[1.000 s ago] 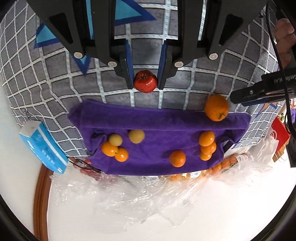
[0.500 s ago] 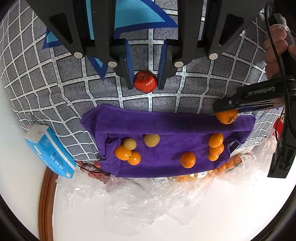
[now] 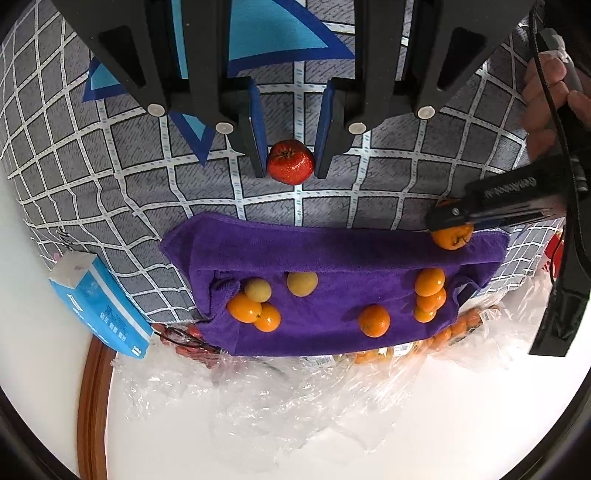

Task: Organize fruits
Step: 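Lift and carry both held fruits over the purple towel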

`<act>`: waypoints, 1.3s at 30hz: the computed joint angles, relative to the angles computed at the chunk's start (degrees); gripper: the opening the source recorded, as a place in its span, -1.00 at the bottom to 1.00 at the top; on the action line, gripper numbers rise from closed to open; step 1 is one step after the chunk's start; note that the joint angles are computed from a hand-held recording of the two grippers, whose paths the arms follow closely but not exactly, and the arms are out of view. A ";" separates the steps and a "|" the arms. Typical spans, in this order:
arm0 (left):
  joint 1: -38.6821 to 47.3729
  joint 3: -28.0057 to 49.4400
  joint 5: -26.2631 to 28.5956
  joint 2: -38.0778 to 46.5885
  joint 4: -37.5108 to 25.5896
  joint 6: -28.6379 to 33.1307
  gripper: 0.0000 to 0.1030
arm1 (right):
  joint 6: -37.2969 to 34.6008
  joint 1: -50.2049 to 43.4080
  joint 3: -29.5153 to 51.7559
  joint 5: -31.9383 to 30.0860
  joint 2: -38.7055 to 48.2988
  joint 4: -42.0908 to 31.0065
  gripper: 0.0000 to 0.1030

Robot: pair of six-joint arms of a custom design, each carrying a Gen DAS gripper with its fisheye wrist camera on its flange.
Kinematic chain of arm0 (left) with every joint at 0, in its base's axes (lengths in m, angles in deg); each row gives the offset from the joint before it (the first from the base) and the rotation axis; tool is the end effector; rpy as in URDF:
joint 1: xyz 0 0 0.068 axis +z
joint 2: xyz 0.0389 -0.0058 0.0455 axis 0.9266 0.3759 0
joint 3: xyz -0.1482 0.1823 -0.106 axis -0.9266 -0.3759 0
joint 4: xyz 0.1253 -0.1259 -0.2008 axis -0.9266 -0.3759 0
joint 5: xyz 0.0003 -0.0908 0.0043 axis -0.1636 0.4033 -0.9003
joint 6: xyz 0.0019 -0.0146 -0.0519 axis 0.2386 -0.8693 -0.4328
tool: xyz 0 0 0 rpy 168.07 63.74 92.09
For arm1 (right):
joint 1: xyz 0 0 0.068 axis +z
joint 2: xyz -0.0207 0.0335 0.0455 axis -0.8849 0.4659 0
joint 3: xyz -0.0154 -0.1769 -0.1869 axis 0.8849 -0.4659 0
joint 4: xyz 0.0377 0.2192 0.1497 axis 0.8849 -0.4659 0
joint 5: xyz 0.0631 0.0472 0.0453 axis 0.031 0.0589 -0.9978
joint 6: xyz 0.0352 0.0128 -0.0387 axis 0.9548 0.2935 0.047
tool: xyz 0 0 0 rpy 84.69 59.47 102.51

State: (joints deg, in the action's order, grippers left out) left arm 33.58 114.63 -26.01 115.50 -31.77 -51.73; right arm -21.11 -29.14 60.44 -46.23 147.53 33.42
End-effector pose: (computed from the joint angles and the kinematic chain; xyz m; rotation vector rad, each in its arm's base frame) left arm 0.2034 -0.1242 0.0671 -0.3121 2.4830 -0.0981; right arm 0.2414 0.1582 0.0717 -0.5744 2.4013 0.3296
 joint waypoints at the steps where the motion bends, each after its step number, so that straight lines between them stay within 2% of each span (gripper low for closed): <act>1: -0.16 0.33 -0.45 0.36 -0.13 0.11 -0.19 | -0.08 0.13 -0.01 0.09 -0.15 -0.06 -0.52; 6: -0.55 0.56 -0.96 -0.54 -1.44 0.42 -0.21 | 0.07 0.98 0.03 0.73 -0.98 -0.75 -0.52; 9: -0.81 -1.44 -0.61 -5.32 -2.68 -0.41 -0.21 | 0.30 1.11 0.00 0.75 -1.66 -1.18 -0.52; 18: -0.83 -4.27 -3.38 -23.18 -14.17 -2.41 -0.21 | 0.41 2.06 2.19 1.59 -4.21 -3.50 -0.51; 28: 3.93 -3.04 -6.74 -33.92 -23.16 0.36 -0.21 | 0.87 1.54 8.61 1.40 -4.28 -6.82 -0.52; 33: 7.84 -2.90 -5.81 -35.51 -22.38 2.51 -0.21 | 0.88 0.67 12.18 1.19 -2.88 -7.57 -0.51; 39: 10.74 -2.35 -5.56 -33.35 -18.85 4.68 -0.21 | 0.60 -0.42 16.60 0.40 0.70 -7.68 -0.51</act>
State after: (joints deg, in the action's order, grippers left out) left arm 44.31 112.28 -31.56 82.15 -50.62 -47.05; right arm -20.51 -29.56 77.05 -45.82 148.23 25.74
